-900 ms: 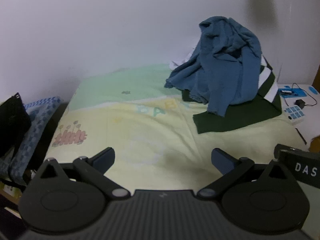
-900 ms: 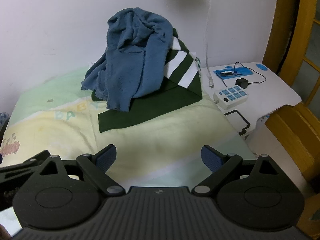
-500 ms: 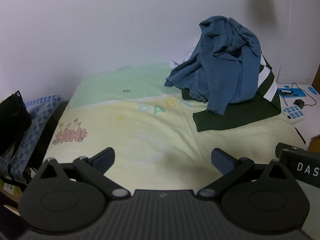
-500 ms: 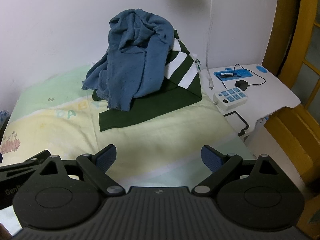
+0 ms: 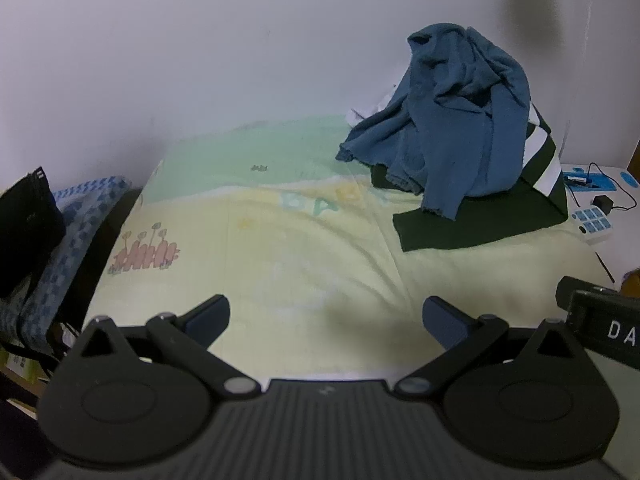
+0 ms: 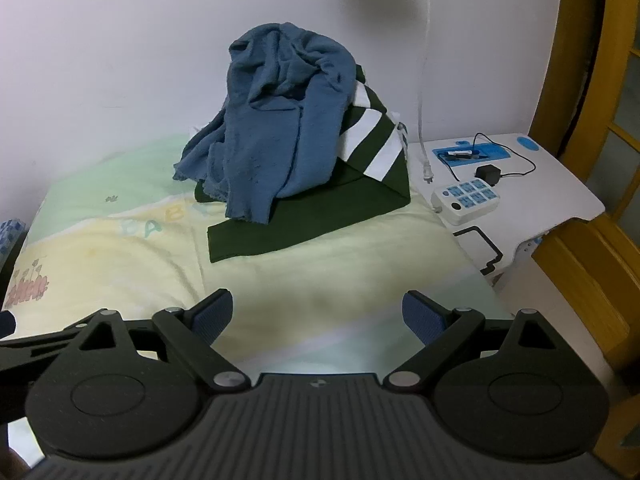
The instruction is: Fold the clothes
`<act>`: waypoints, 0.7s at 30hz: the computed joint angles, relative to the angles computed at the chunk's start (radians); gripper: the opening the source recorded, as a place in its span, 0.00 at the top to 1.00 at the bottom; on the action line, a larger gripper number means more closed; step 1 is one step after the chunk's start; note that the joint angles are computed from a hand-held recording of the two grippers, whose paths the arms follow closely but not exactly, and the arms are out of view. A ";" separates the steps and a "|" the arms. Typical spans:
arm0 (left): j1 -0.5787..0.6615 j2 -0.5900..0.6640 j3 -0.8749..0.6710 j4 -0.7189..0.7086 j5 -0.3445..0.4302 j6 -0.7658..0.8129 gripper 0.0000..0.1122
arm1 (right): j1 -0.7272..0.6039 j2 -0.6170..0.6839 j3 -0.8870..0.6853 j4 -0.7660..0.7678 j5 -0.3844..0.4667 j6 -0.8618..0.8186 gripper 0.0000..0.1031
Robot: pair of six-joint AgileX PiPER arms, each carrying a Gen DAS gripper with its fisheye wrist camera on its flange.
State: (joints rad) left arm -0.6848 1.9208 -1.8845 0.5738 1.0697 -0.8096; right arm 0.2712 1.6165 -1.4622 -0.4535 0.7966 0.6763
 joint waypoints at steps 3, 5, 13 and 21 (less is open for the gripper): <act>0.000 0.001 0.001 0.000 -0.001 -0.004 0.09 | 0.005 -0.002 0.003 -0.004 -0.001 0.003 0.09; 0.002 -0.001 0.002 -0.003 -0.004 -0.004 0.09 | 0.002 0.001 -0.005 0.003 0.002 -0.002 0.09; 0.002 -0.005 0.002 -0.011 -0.017 0.007 0.09 | -0.010 0.002 -0.008 0.005 0.006 0.005 0.09; -0.007 0.013 -0.034 -0.017 -0.008 0.025 0.09 | -0.026 -0.003 -0.002 0.007 0.008 0.010 0.09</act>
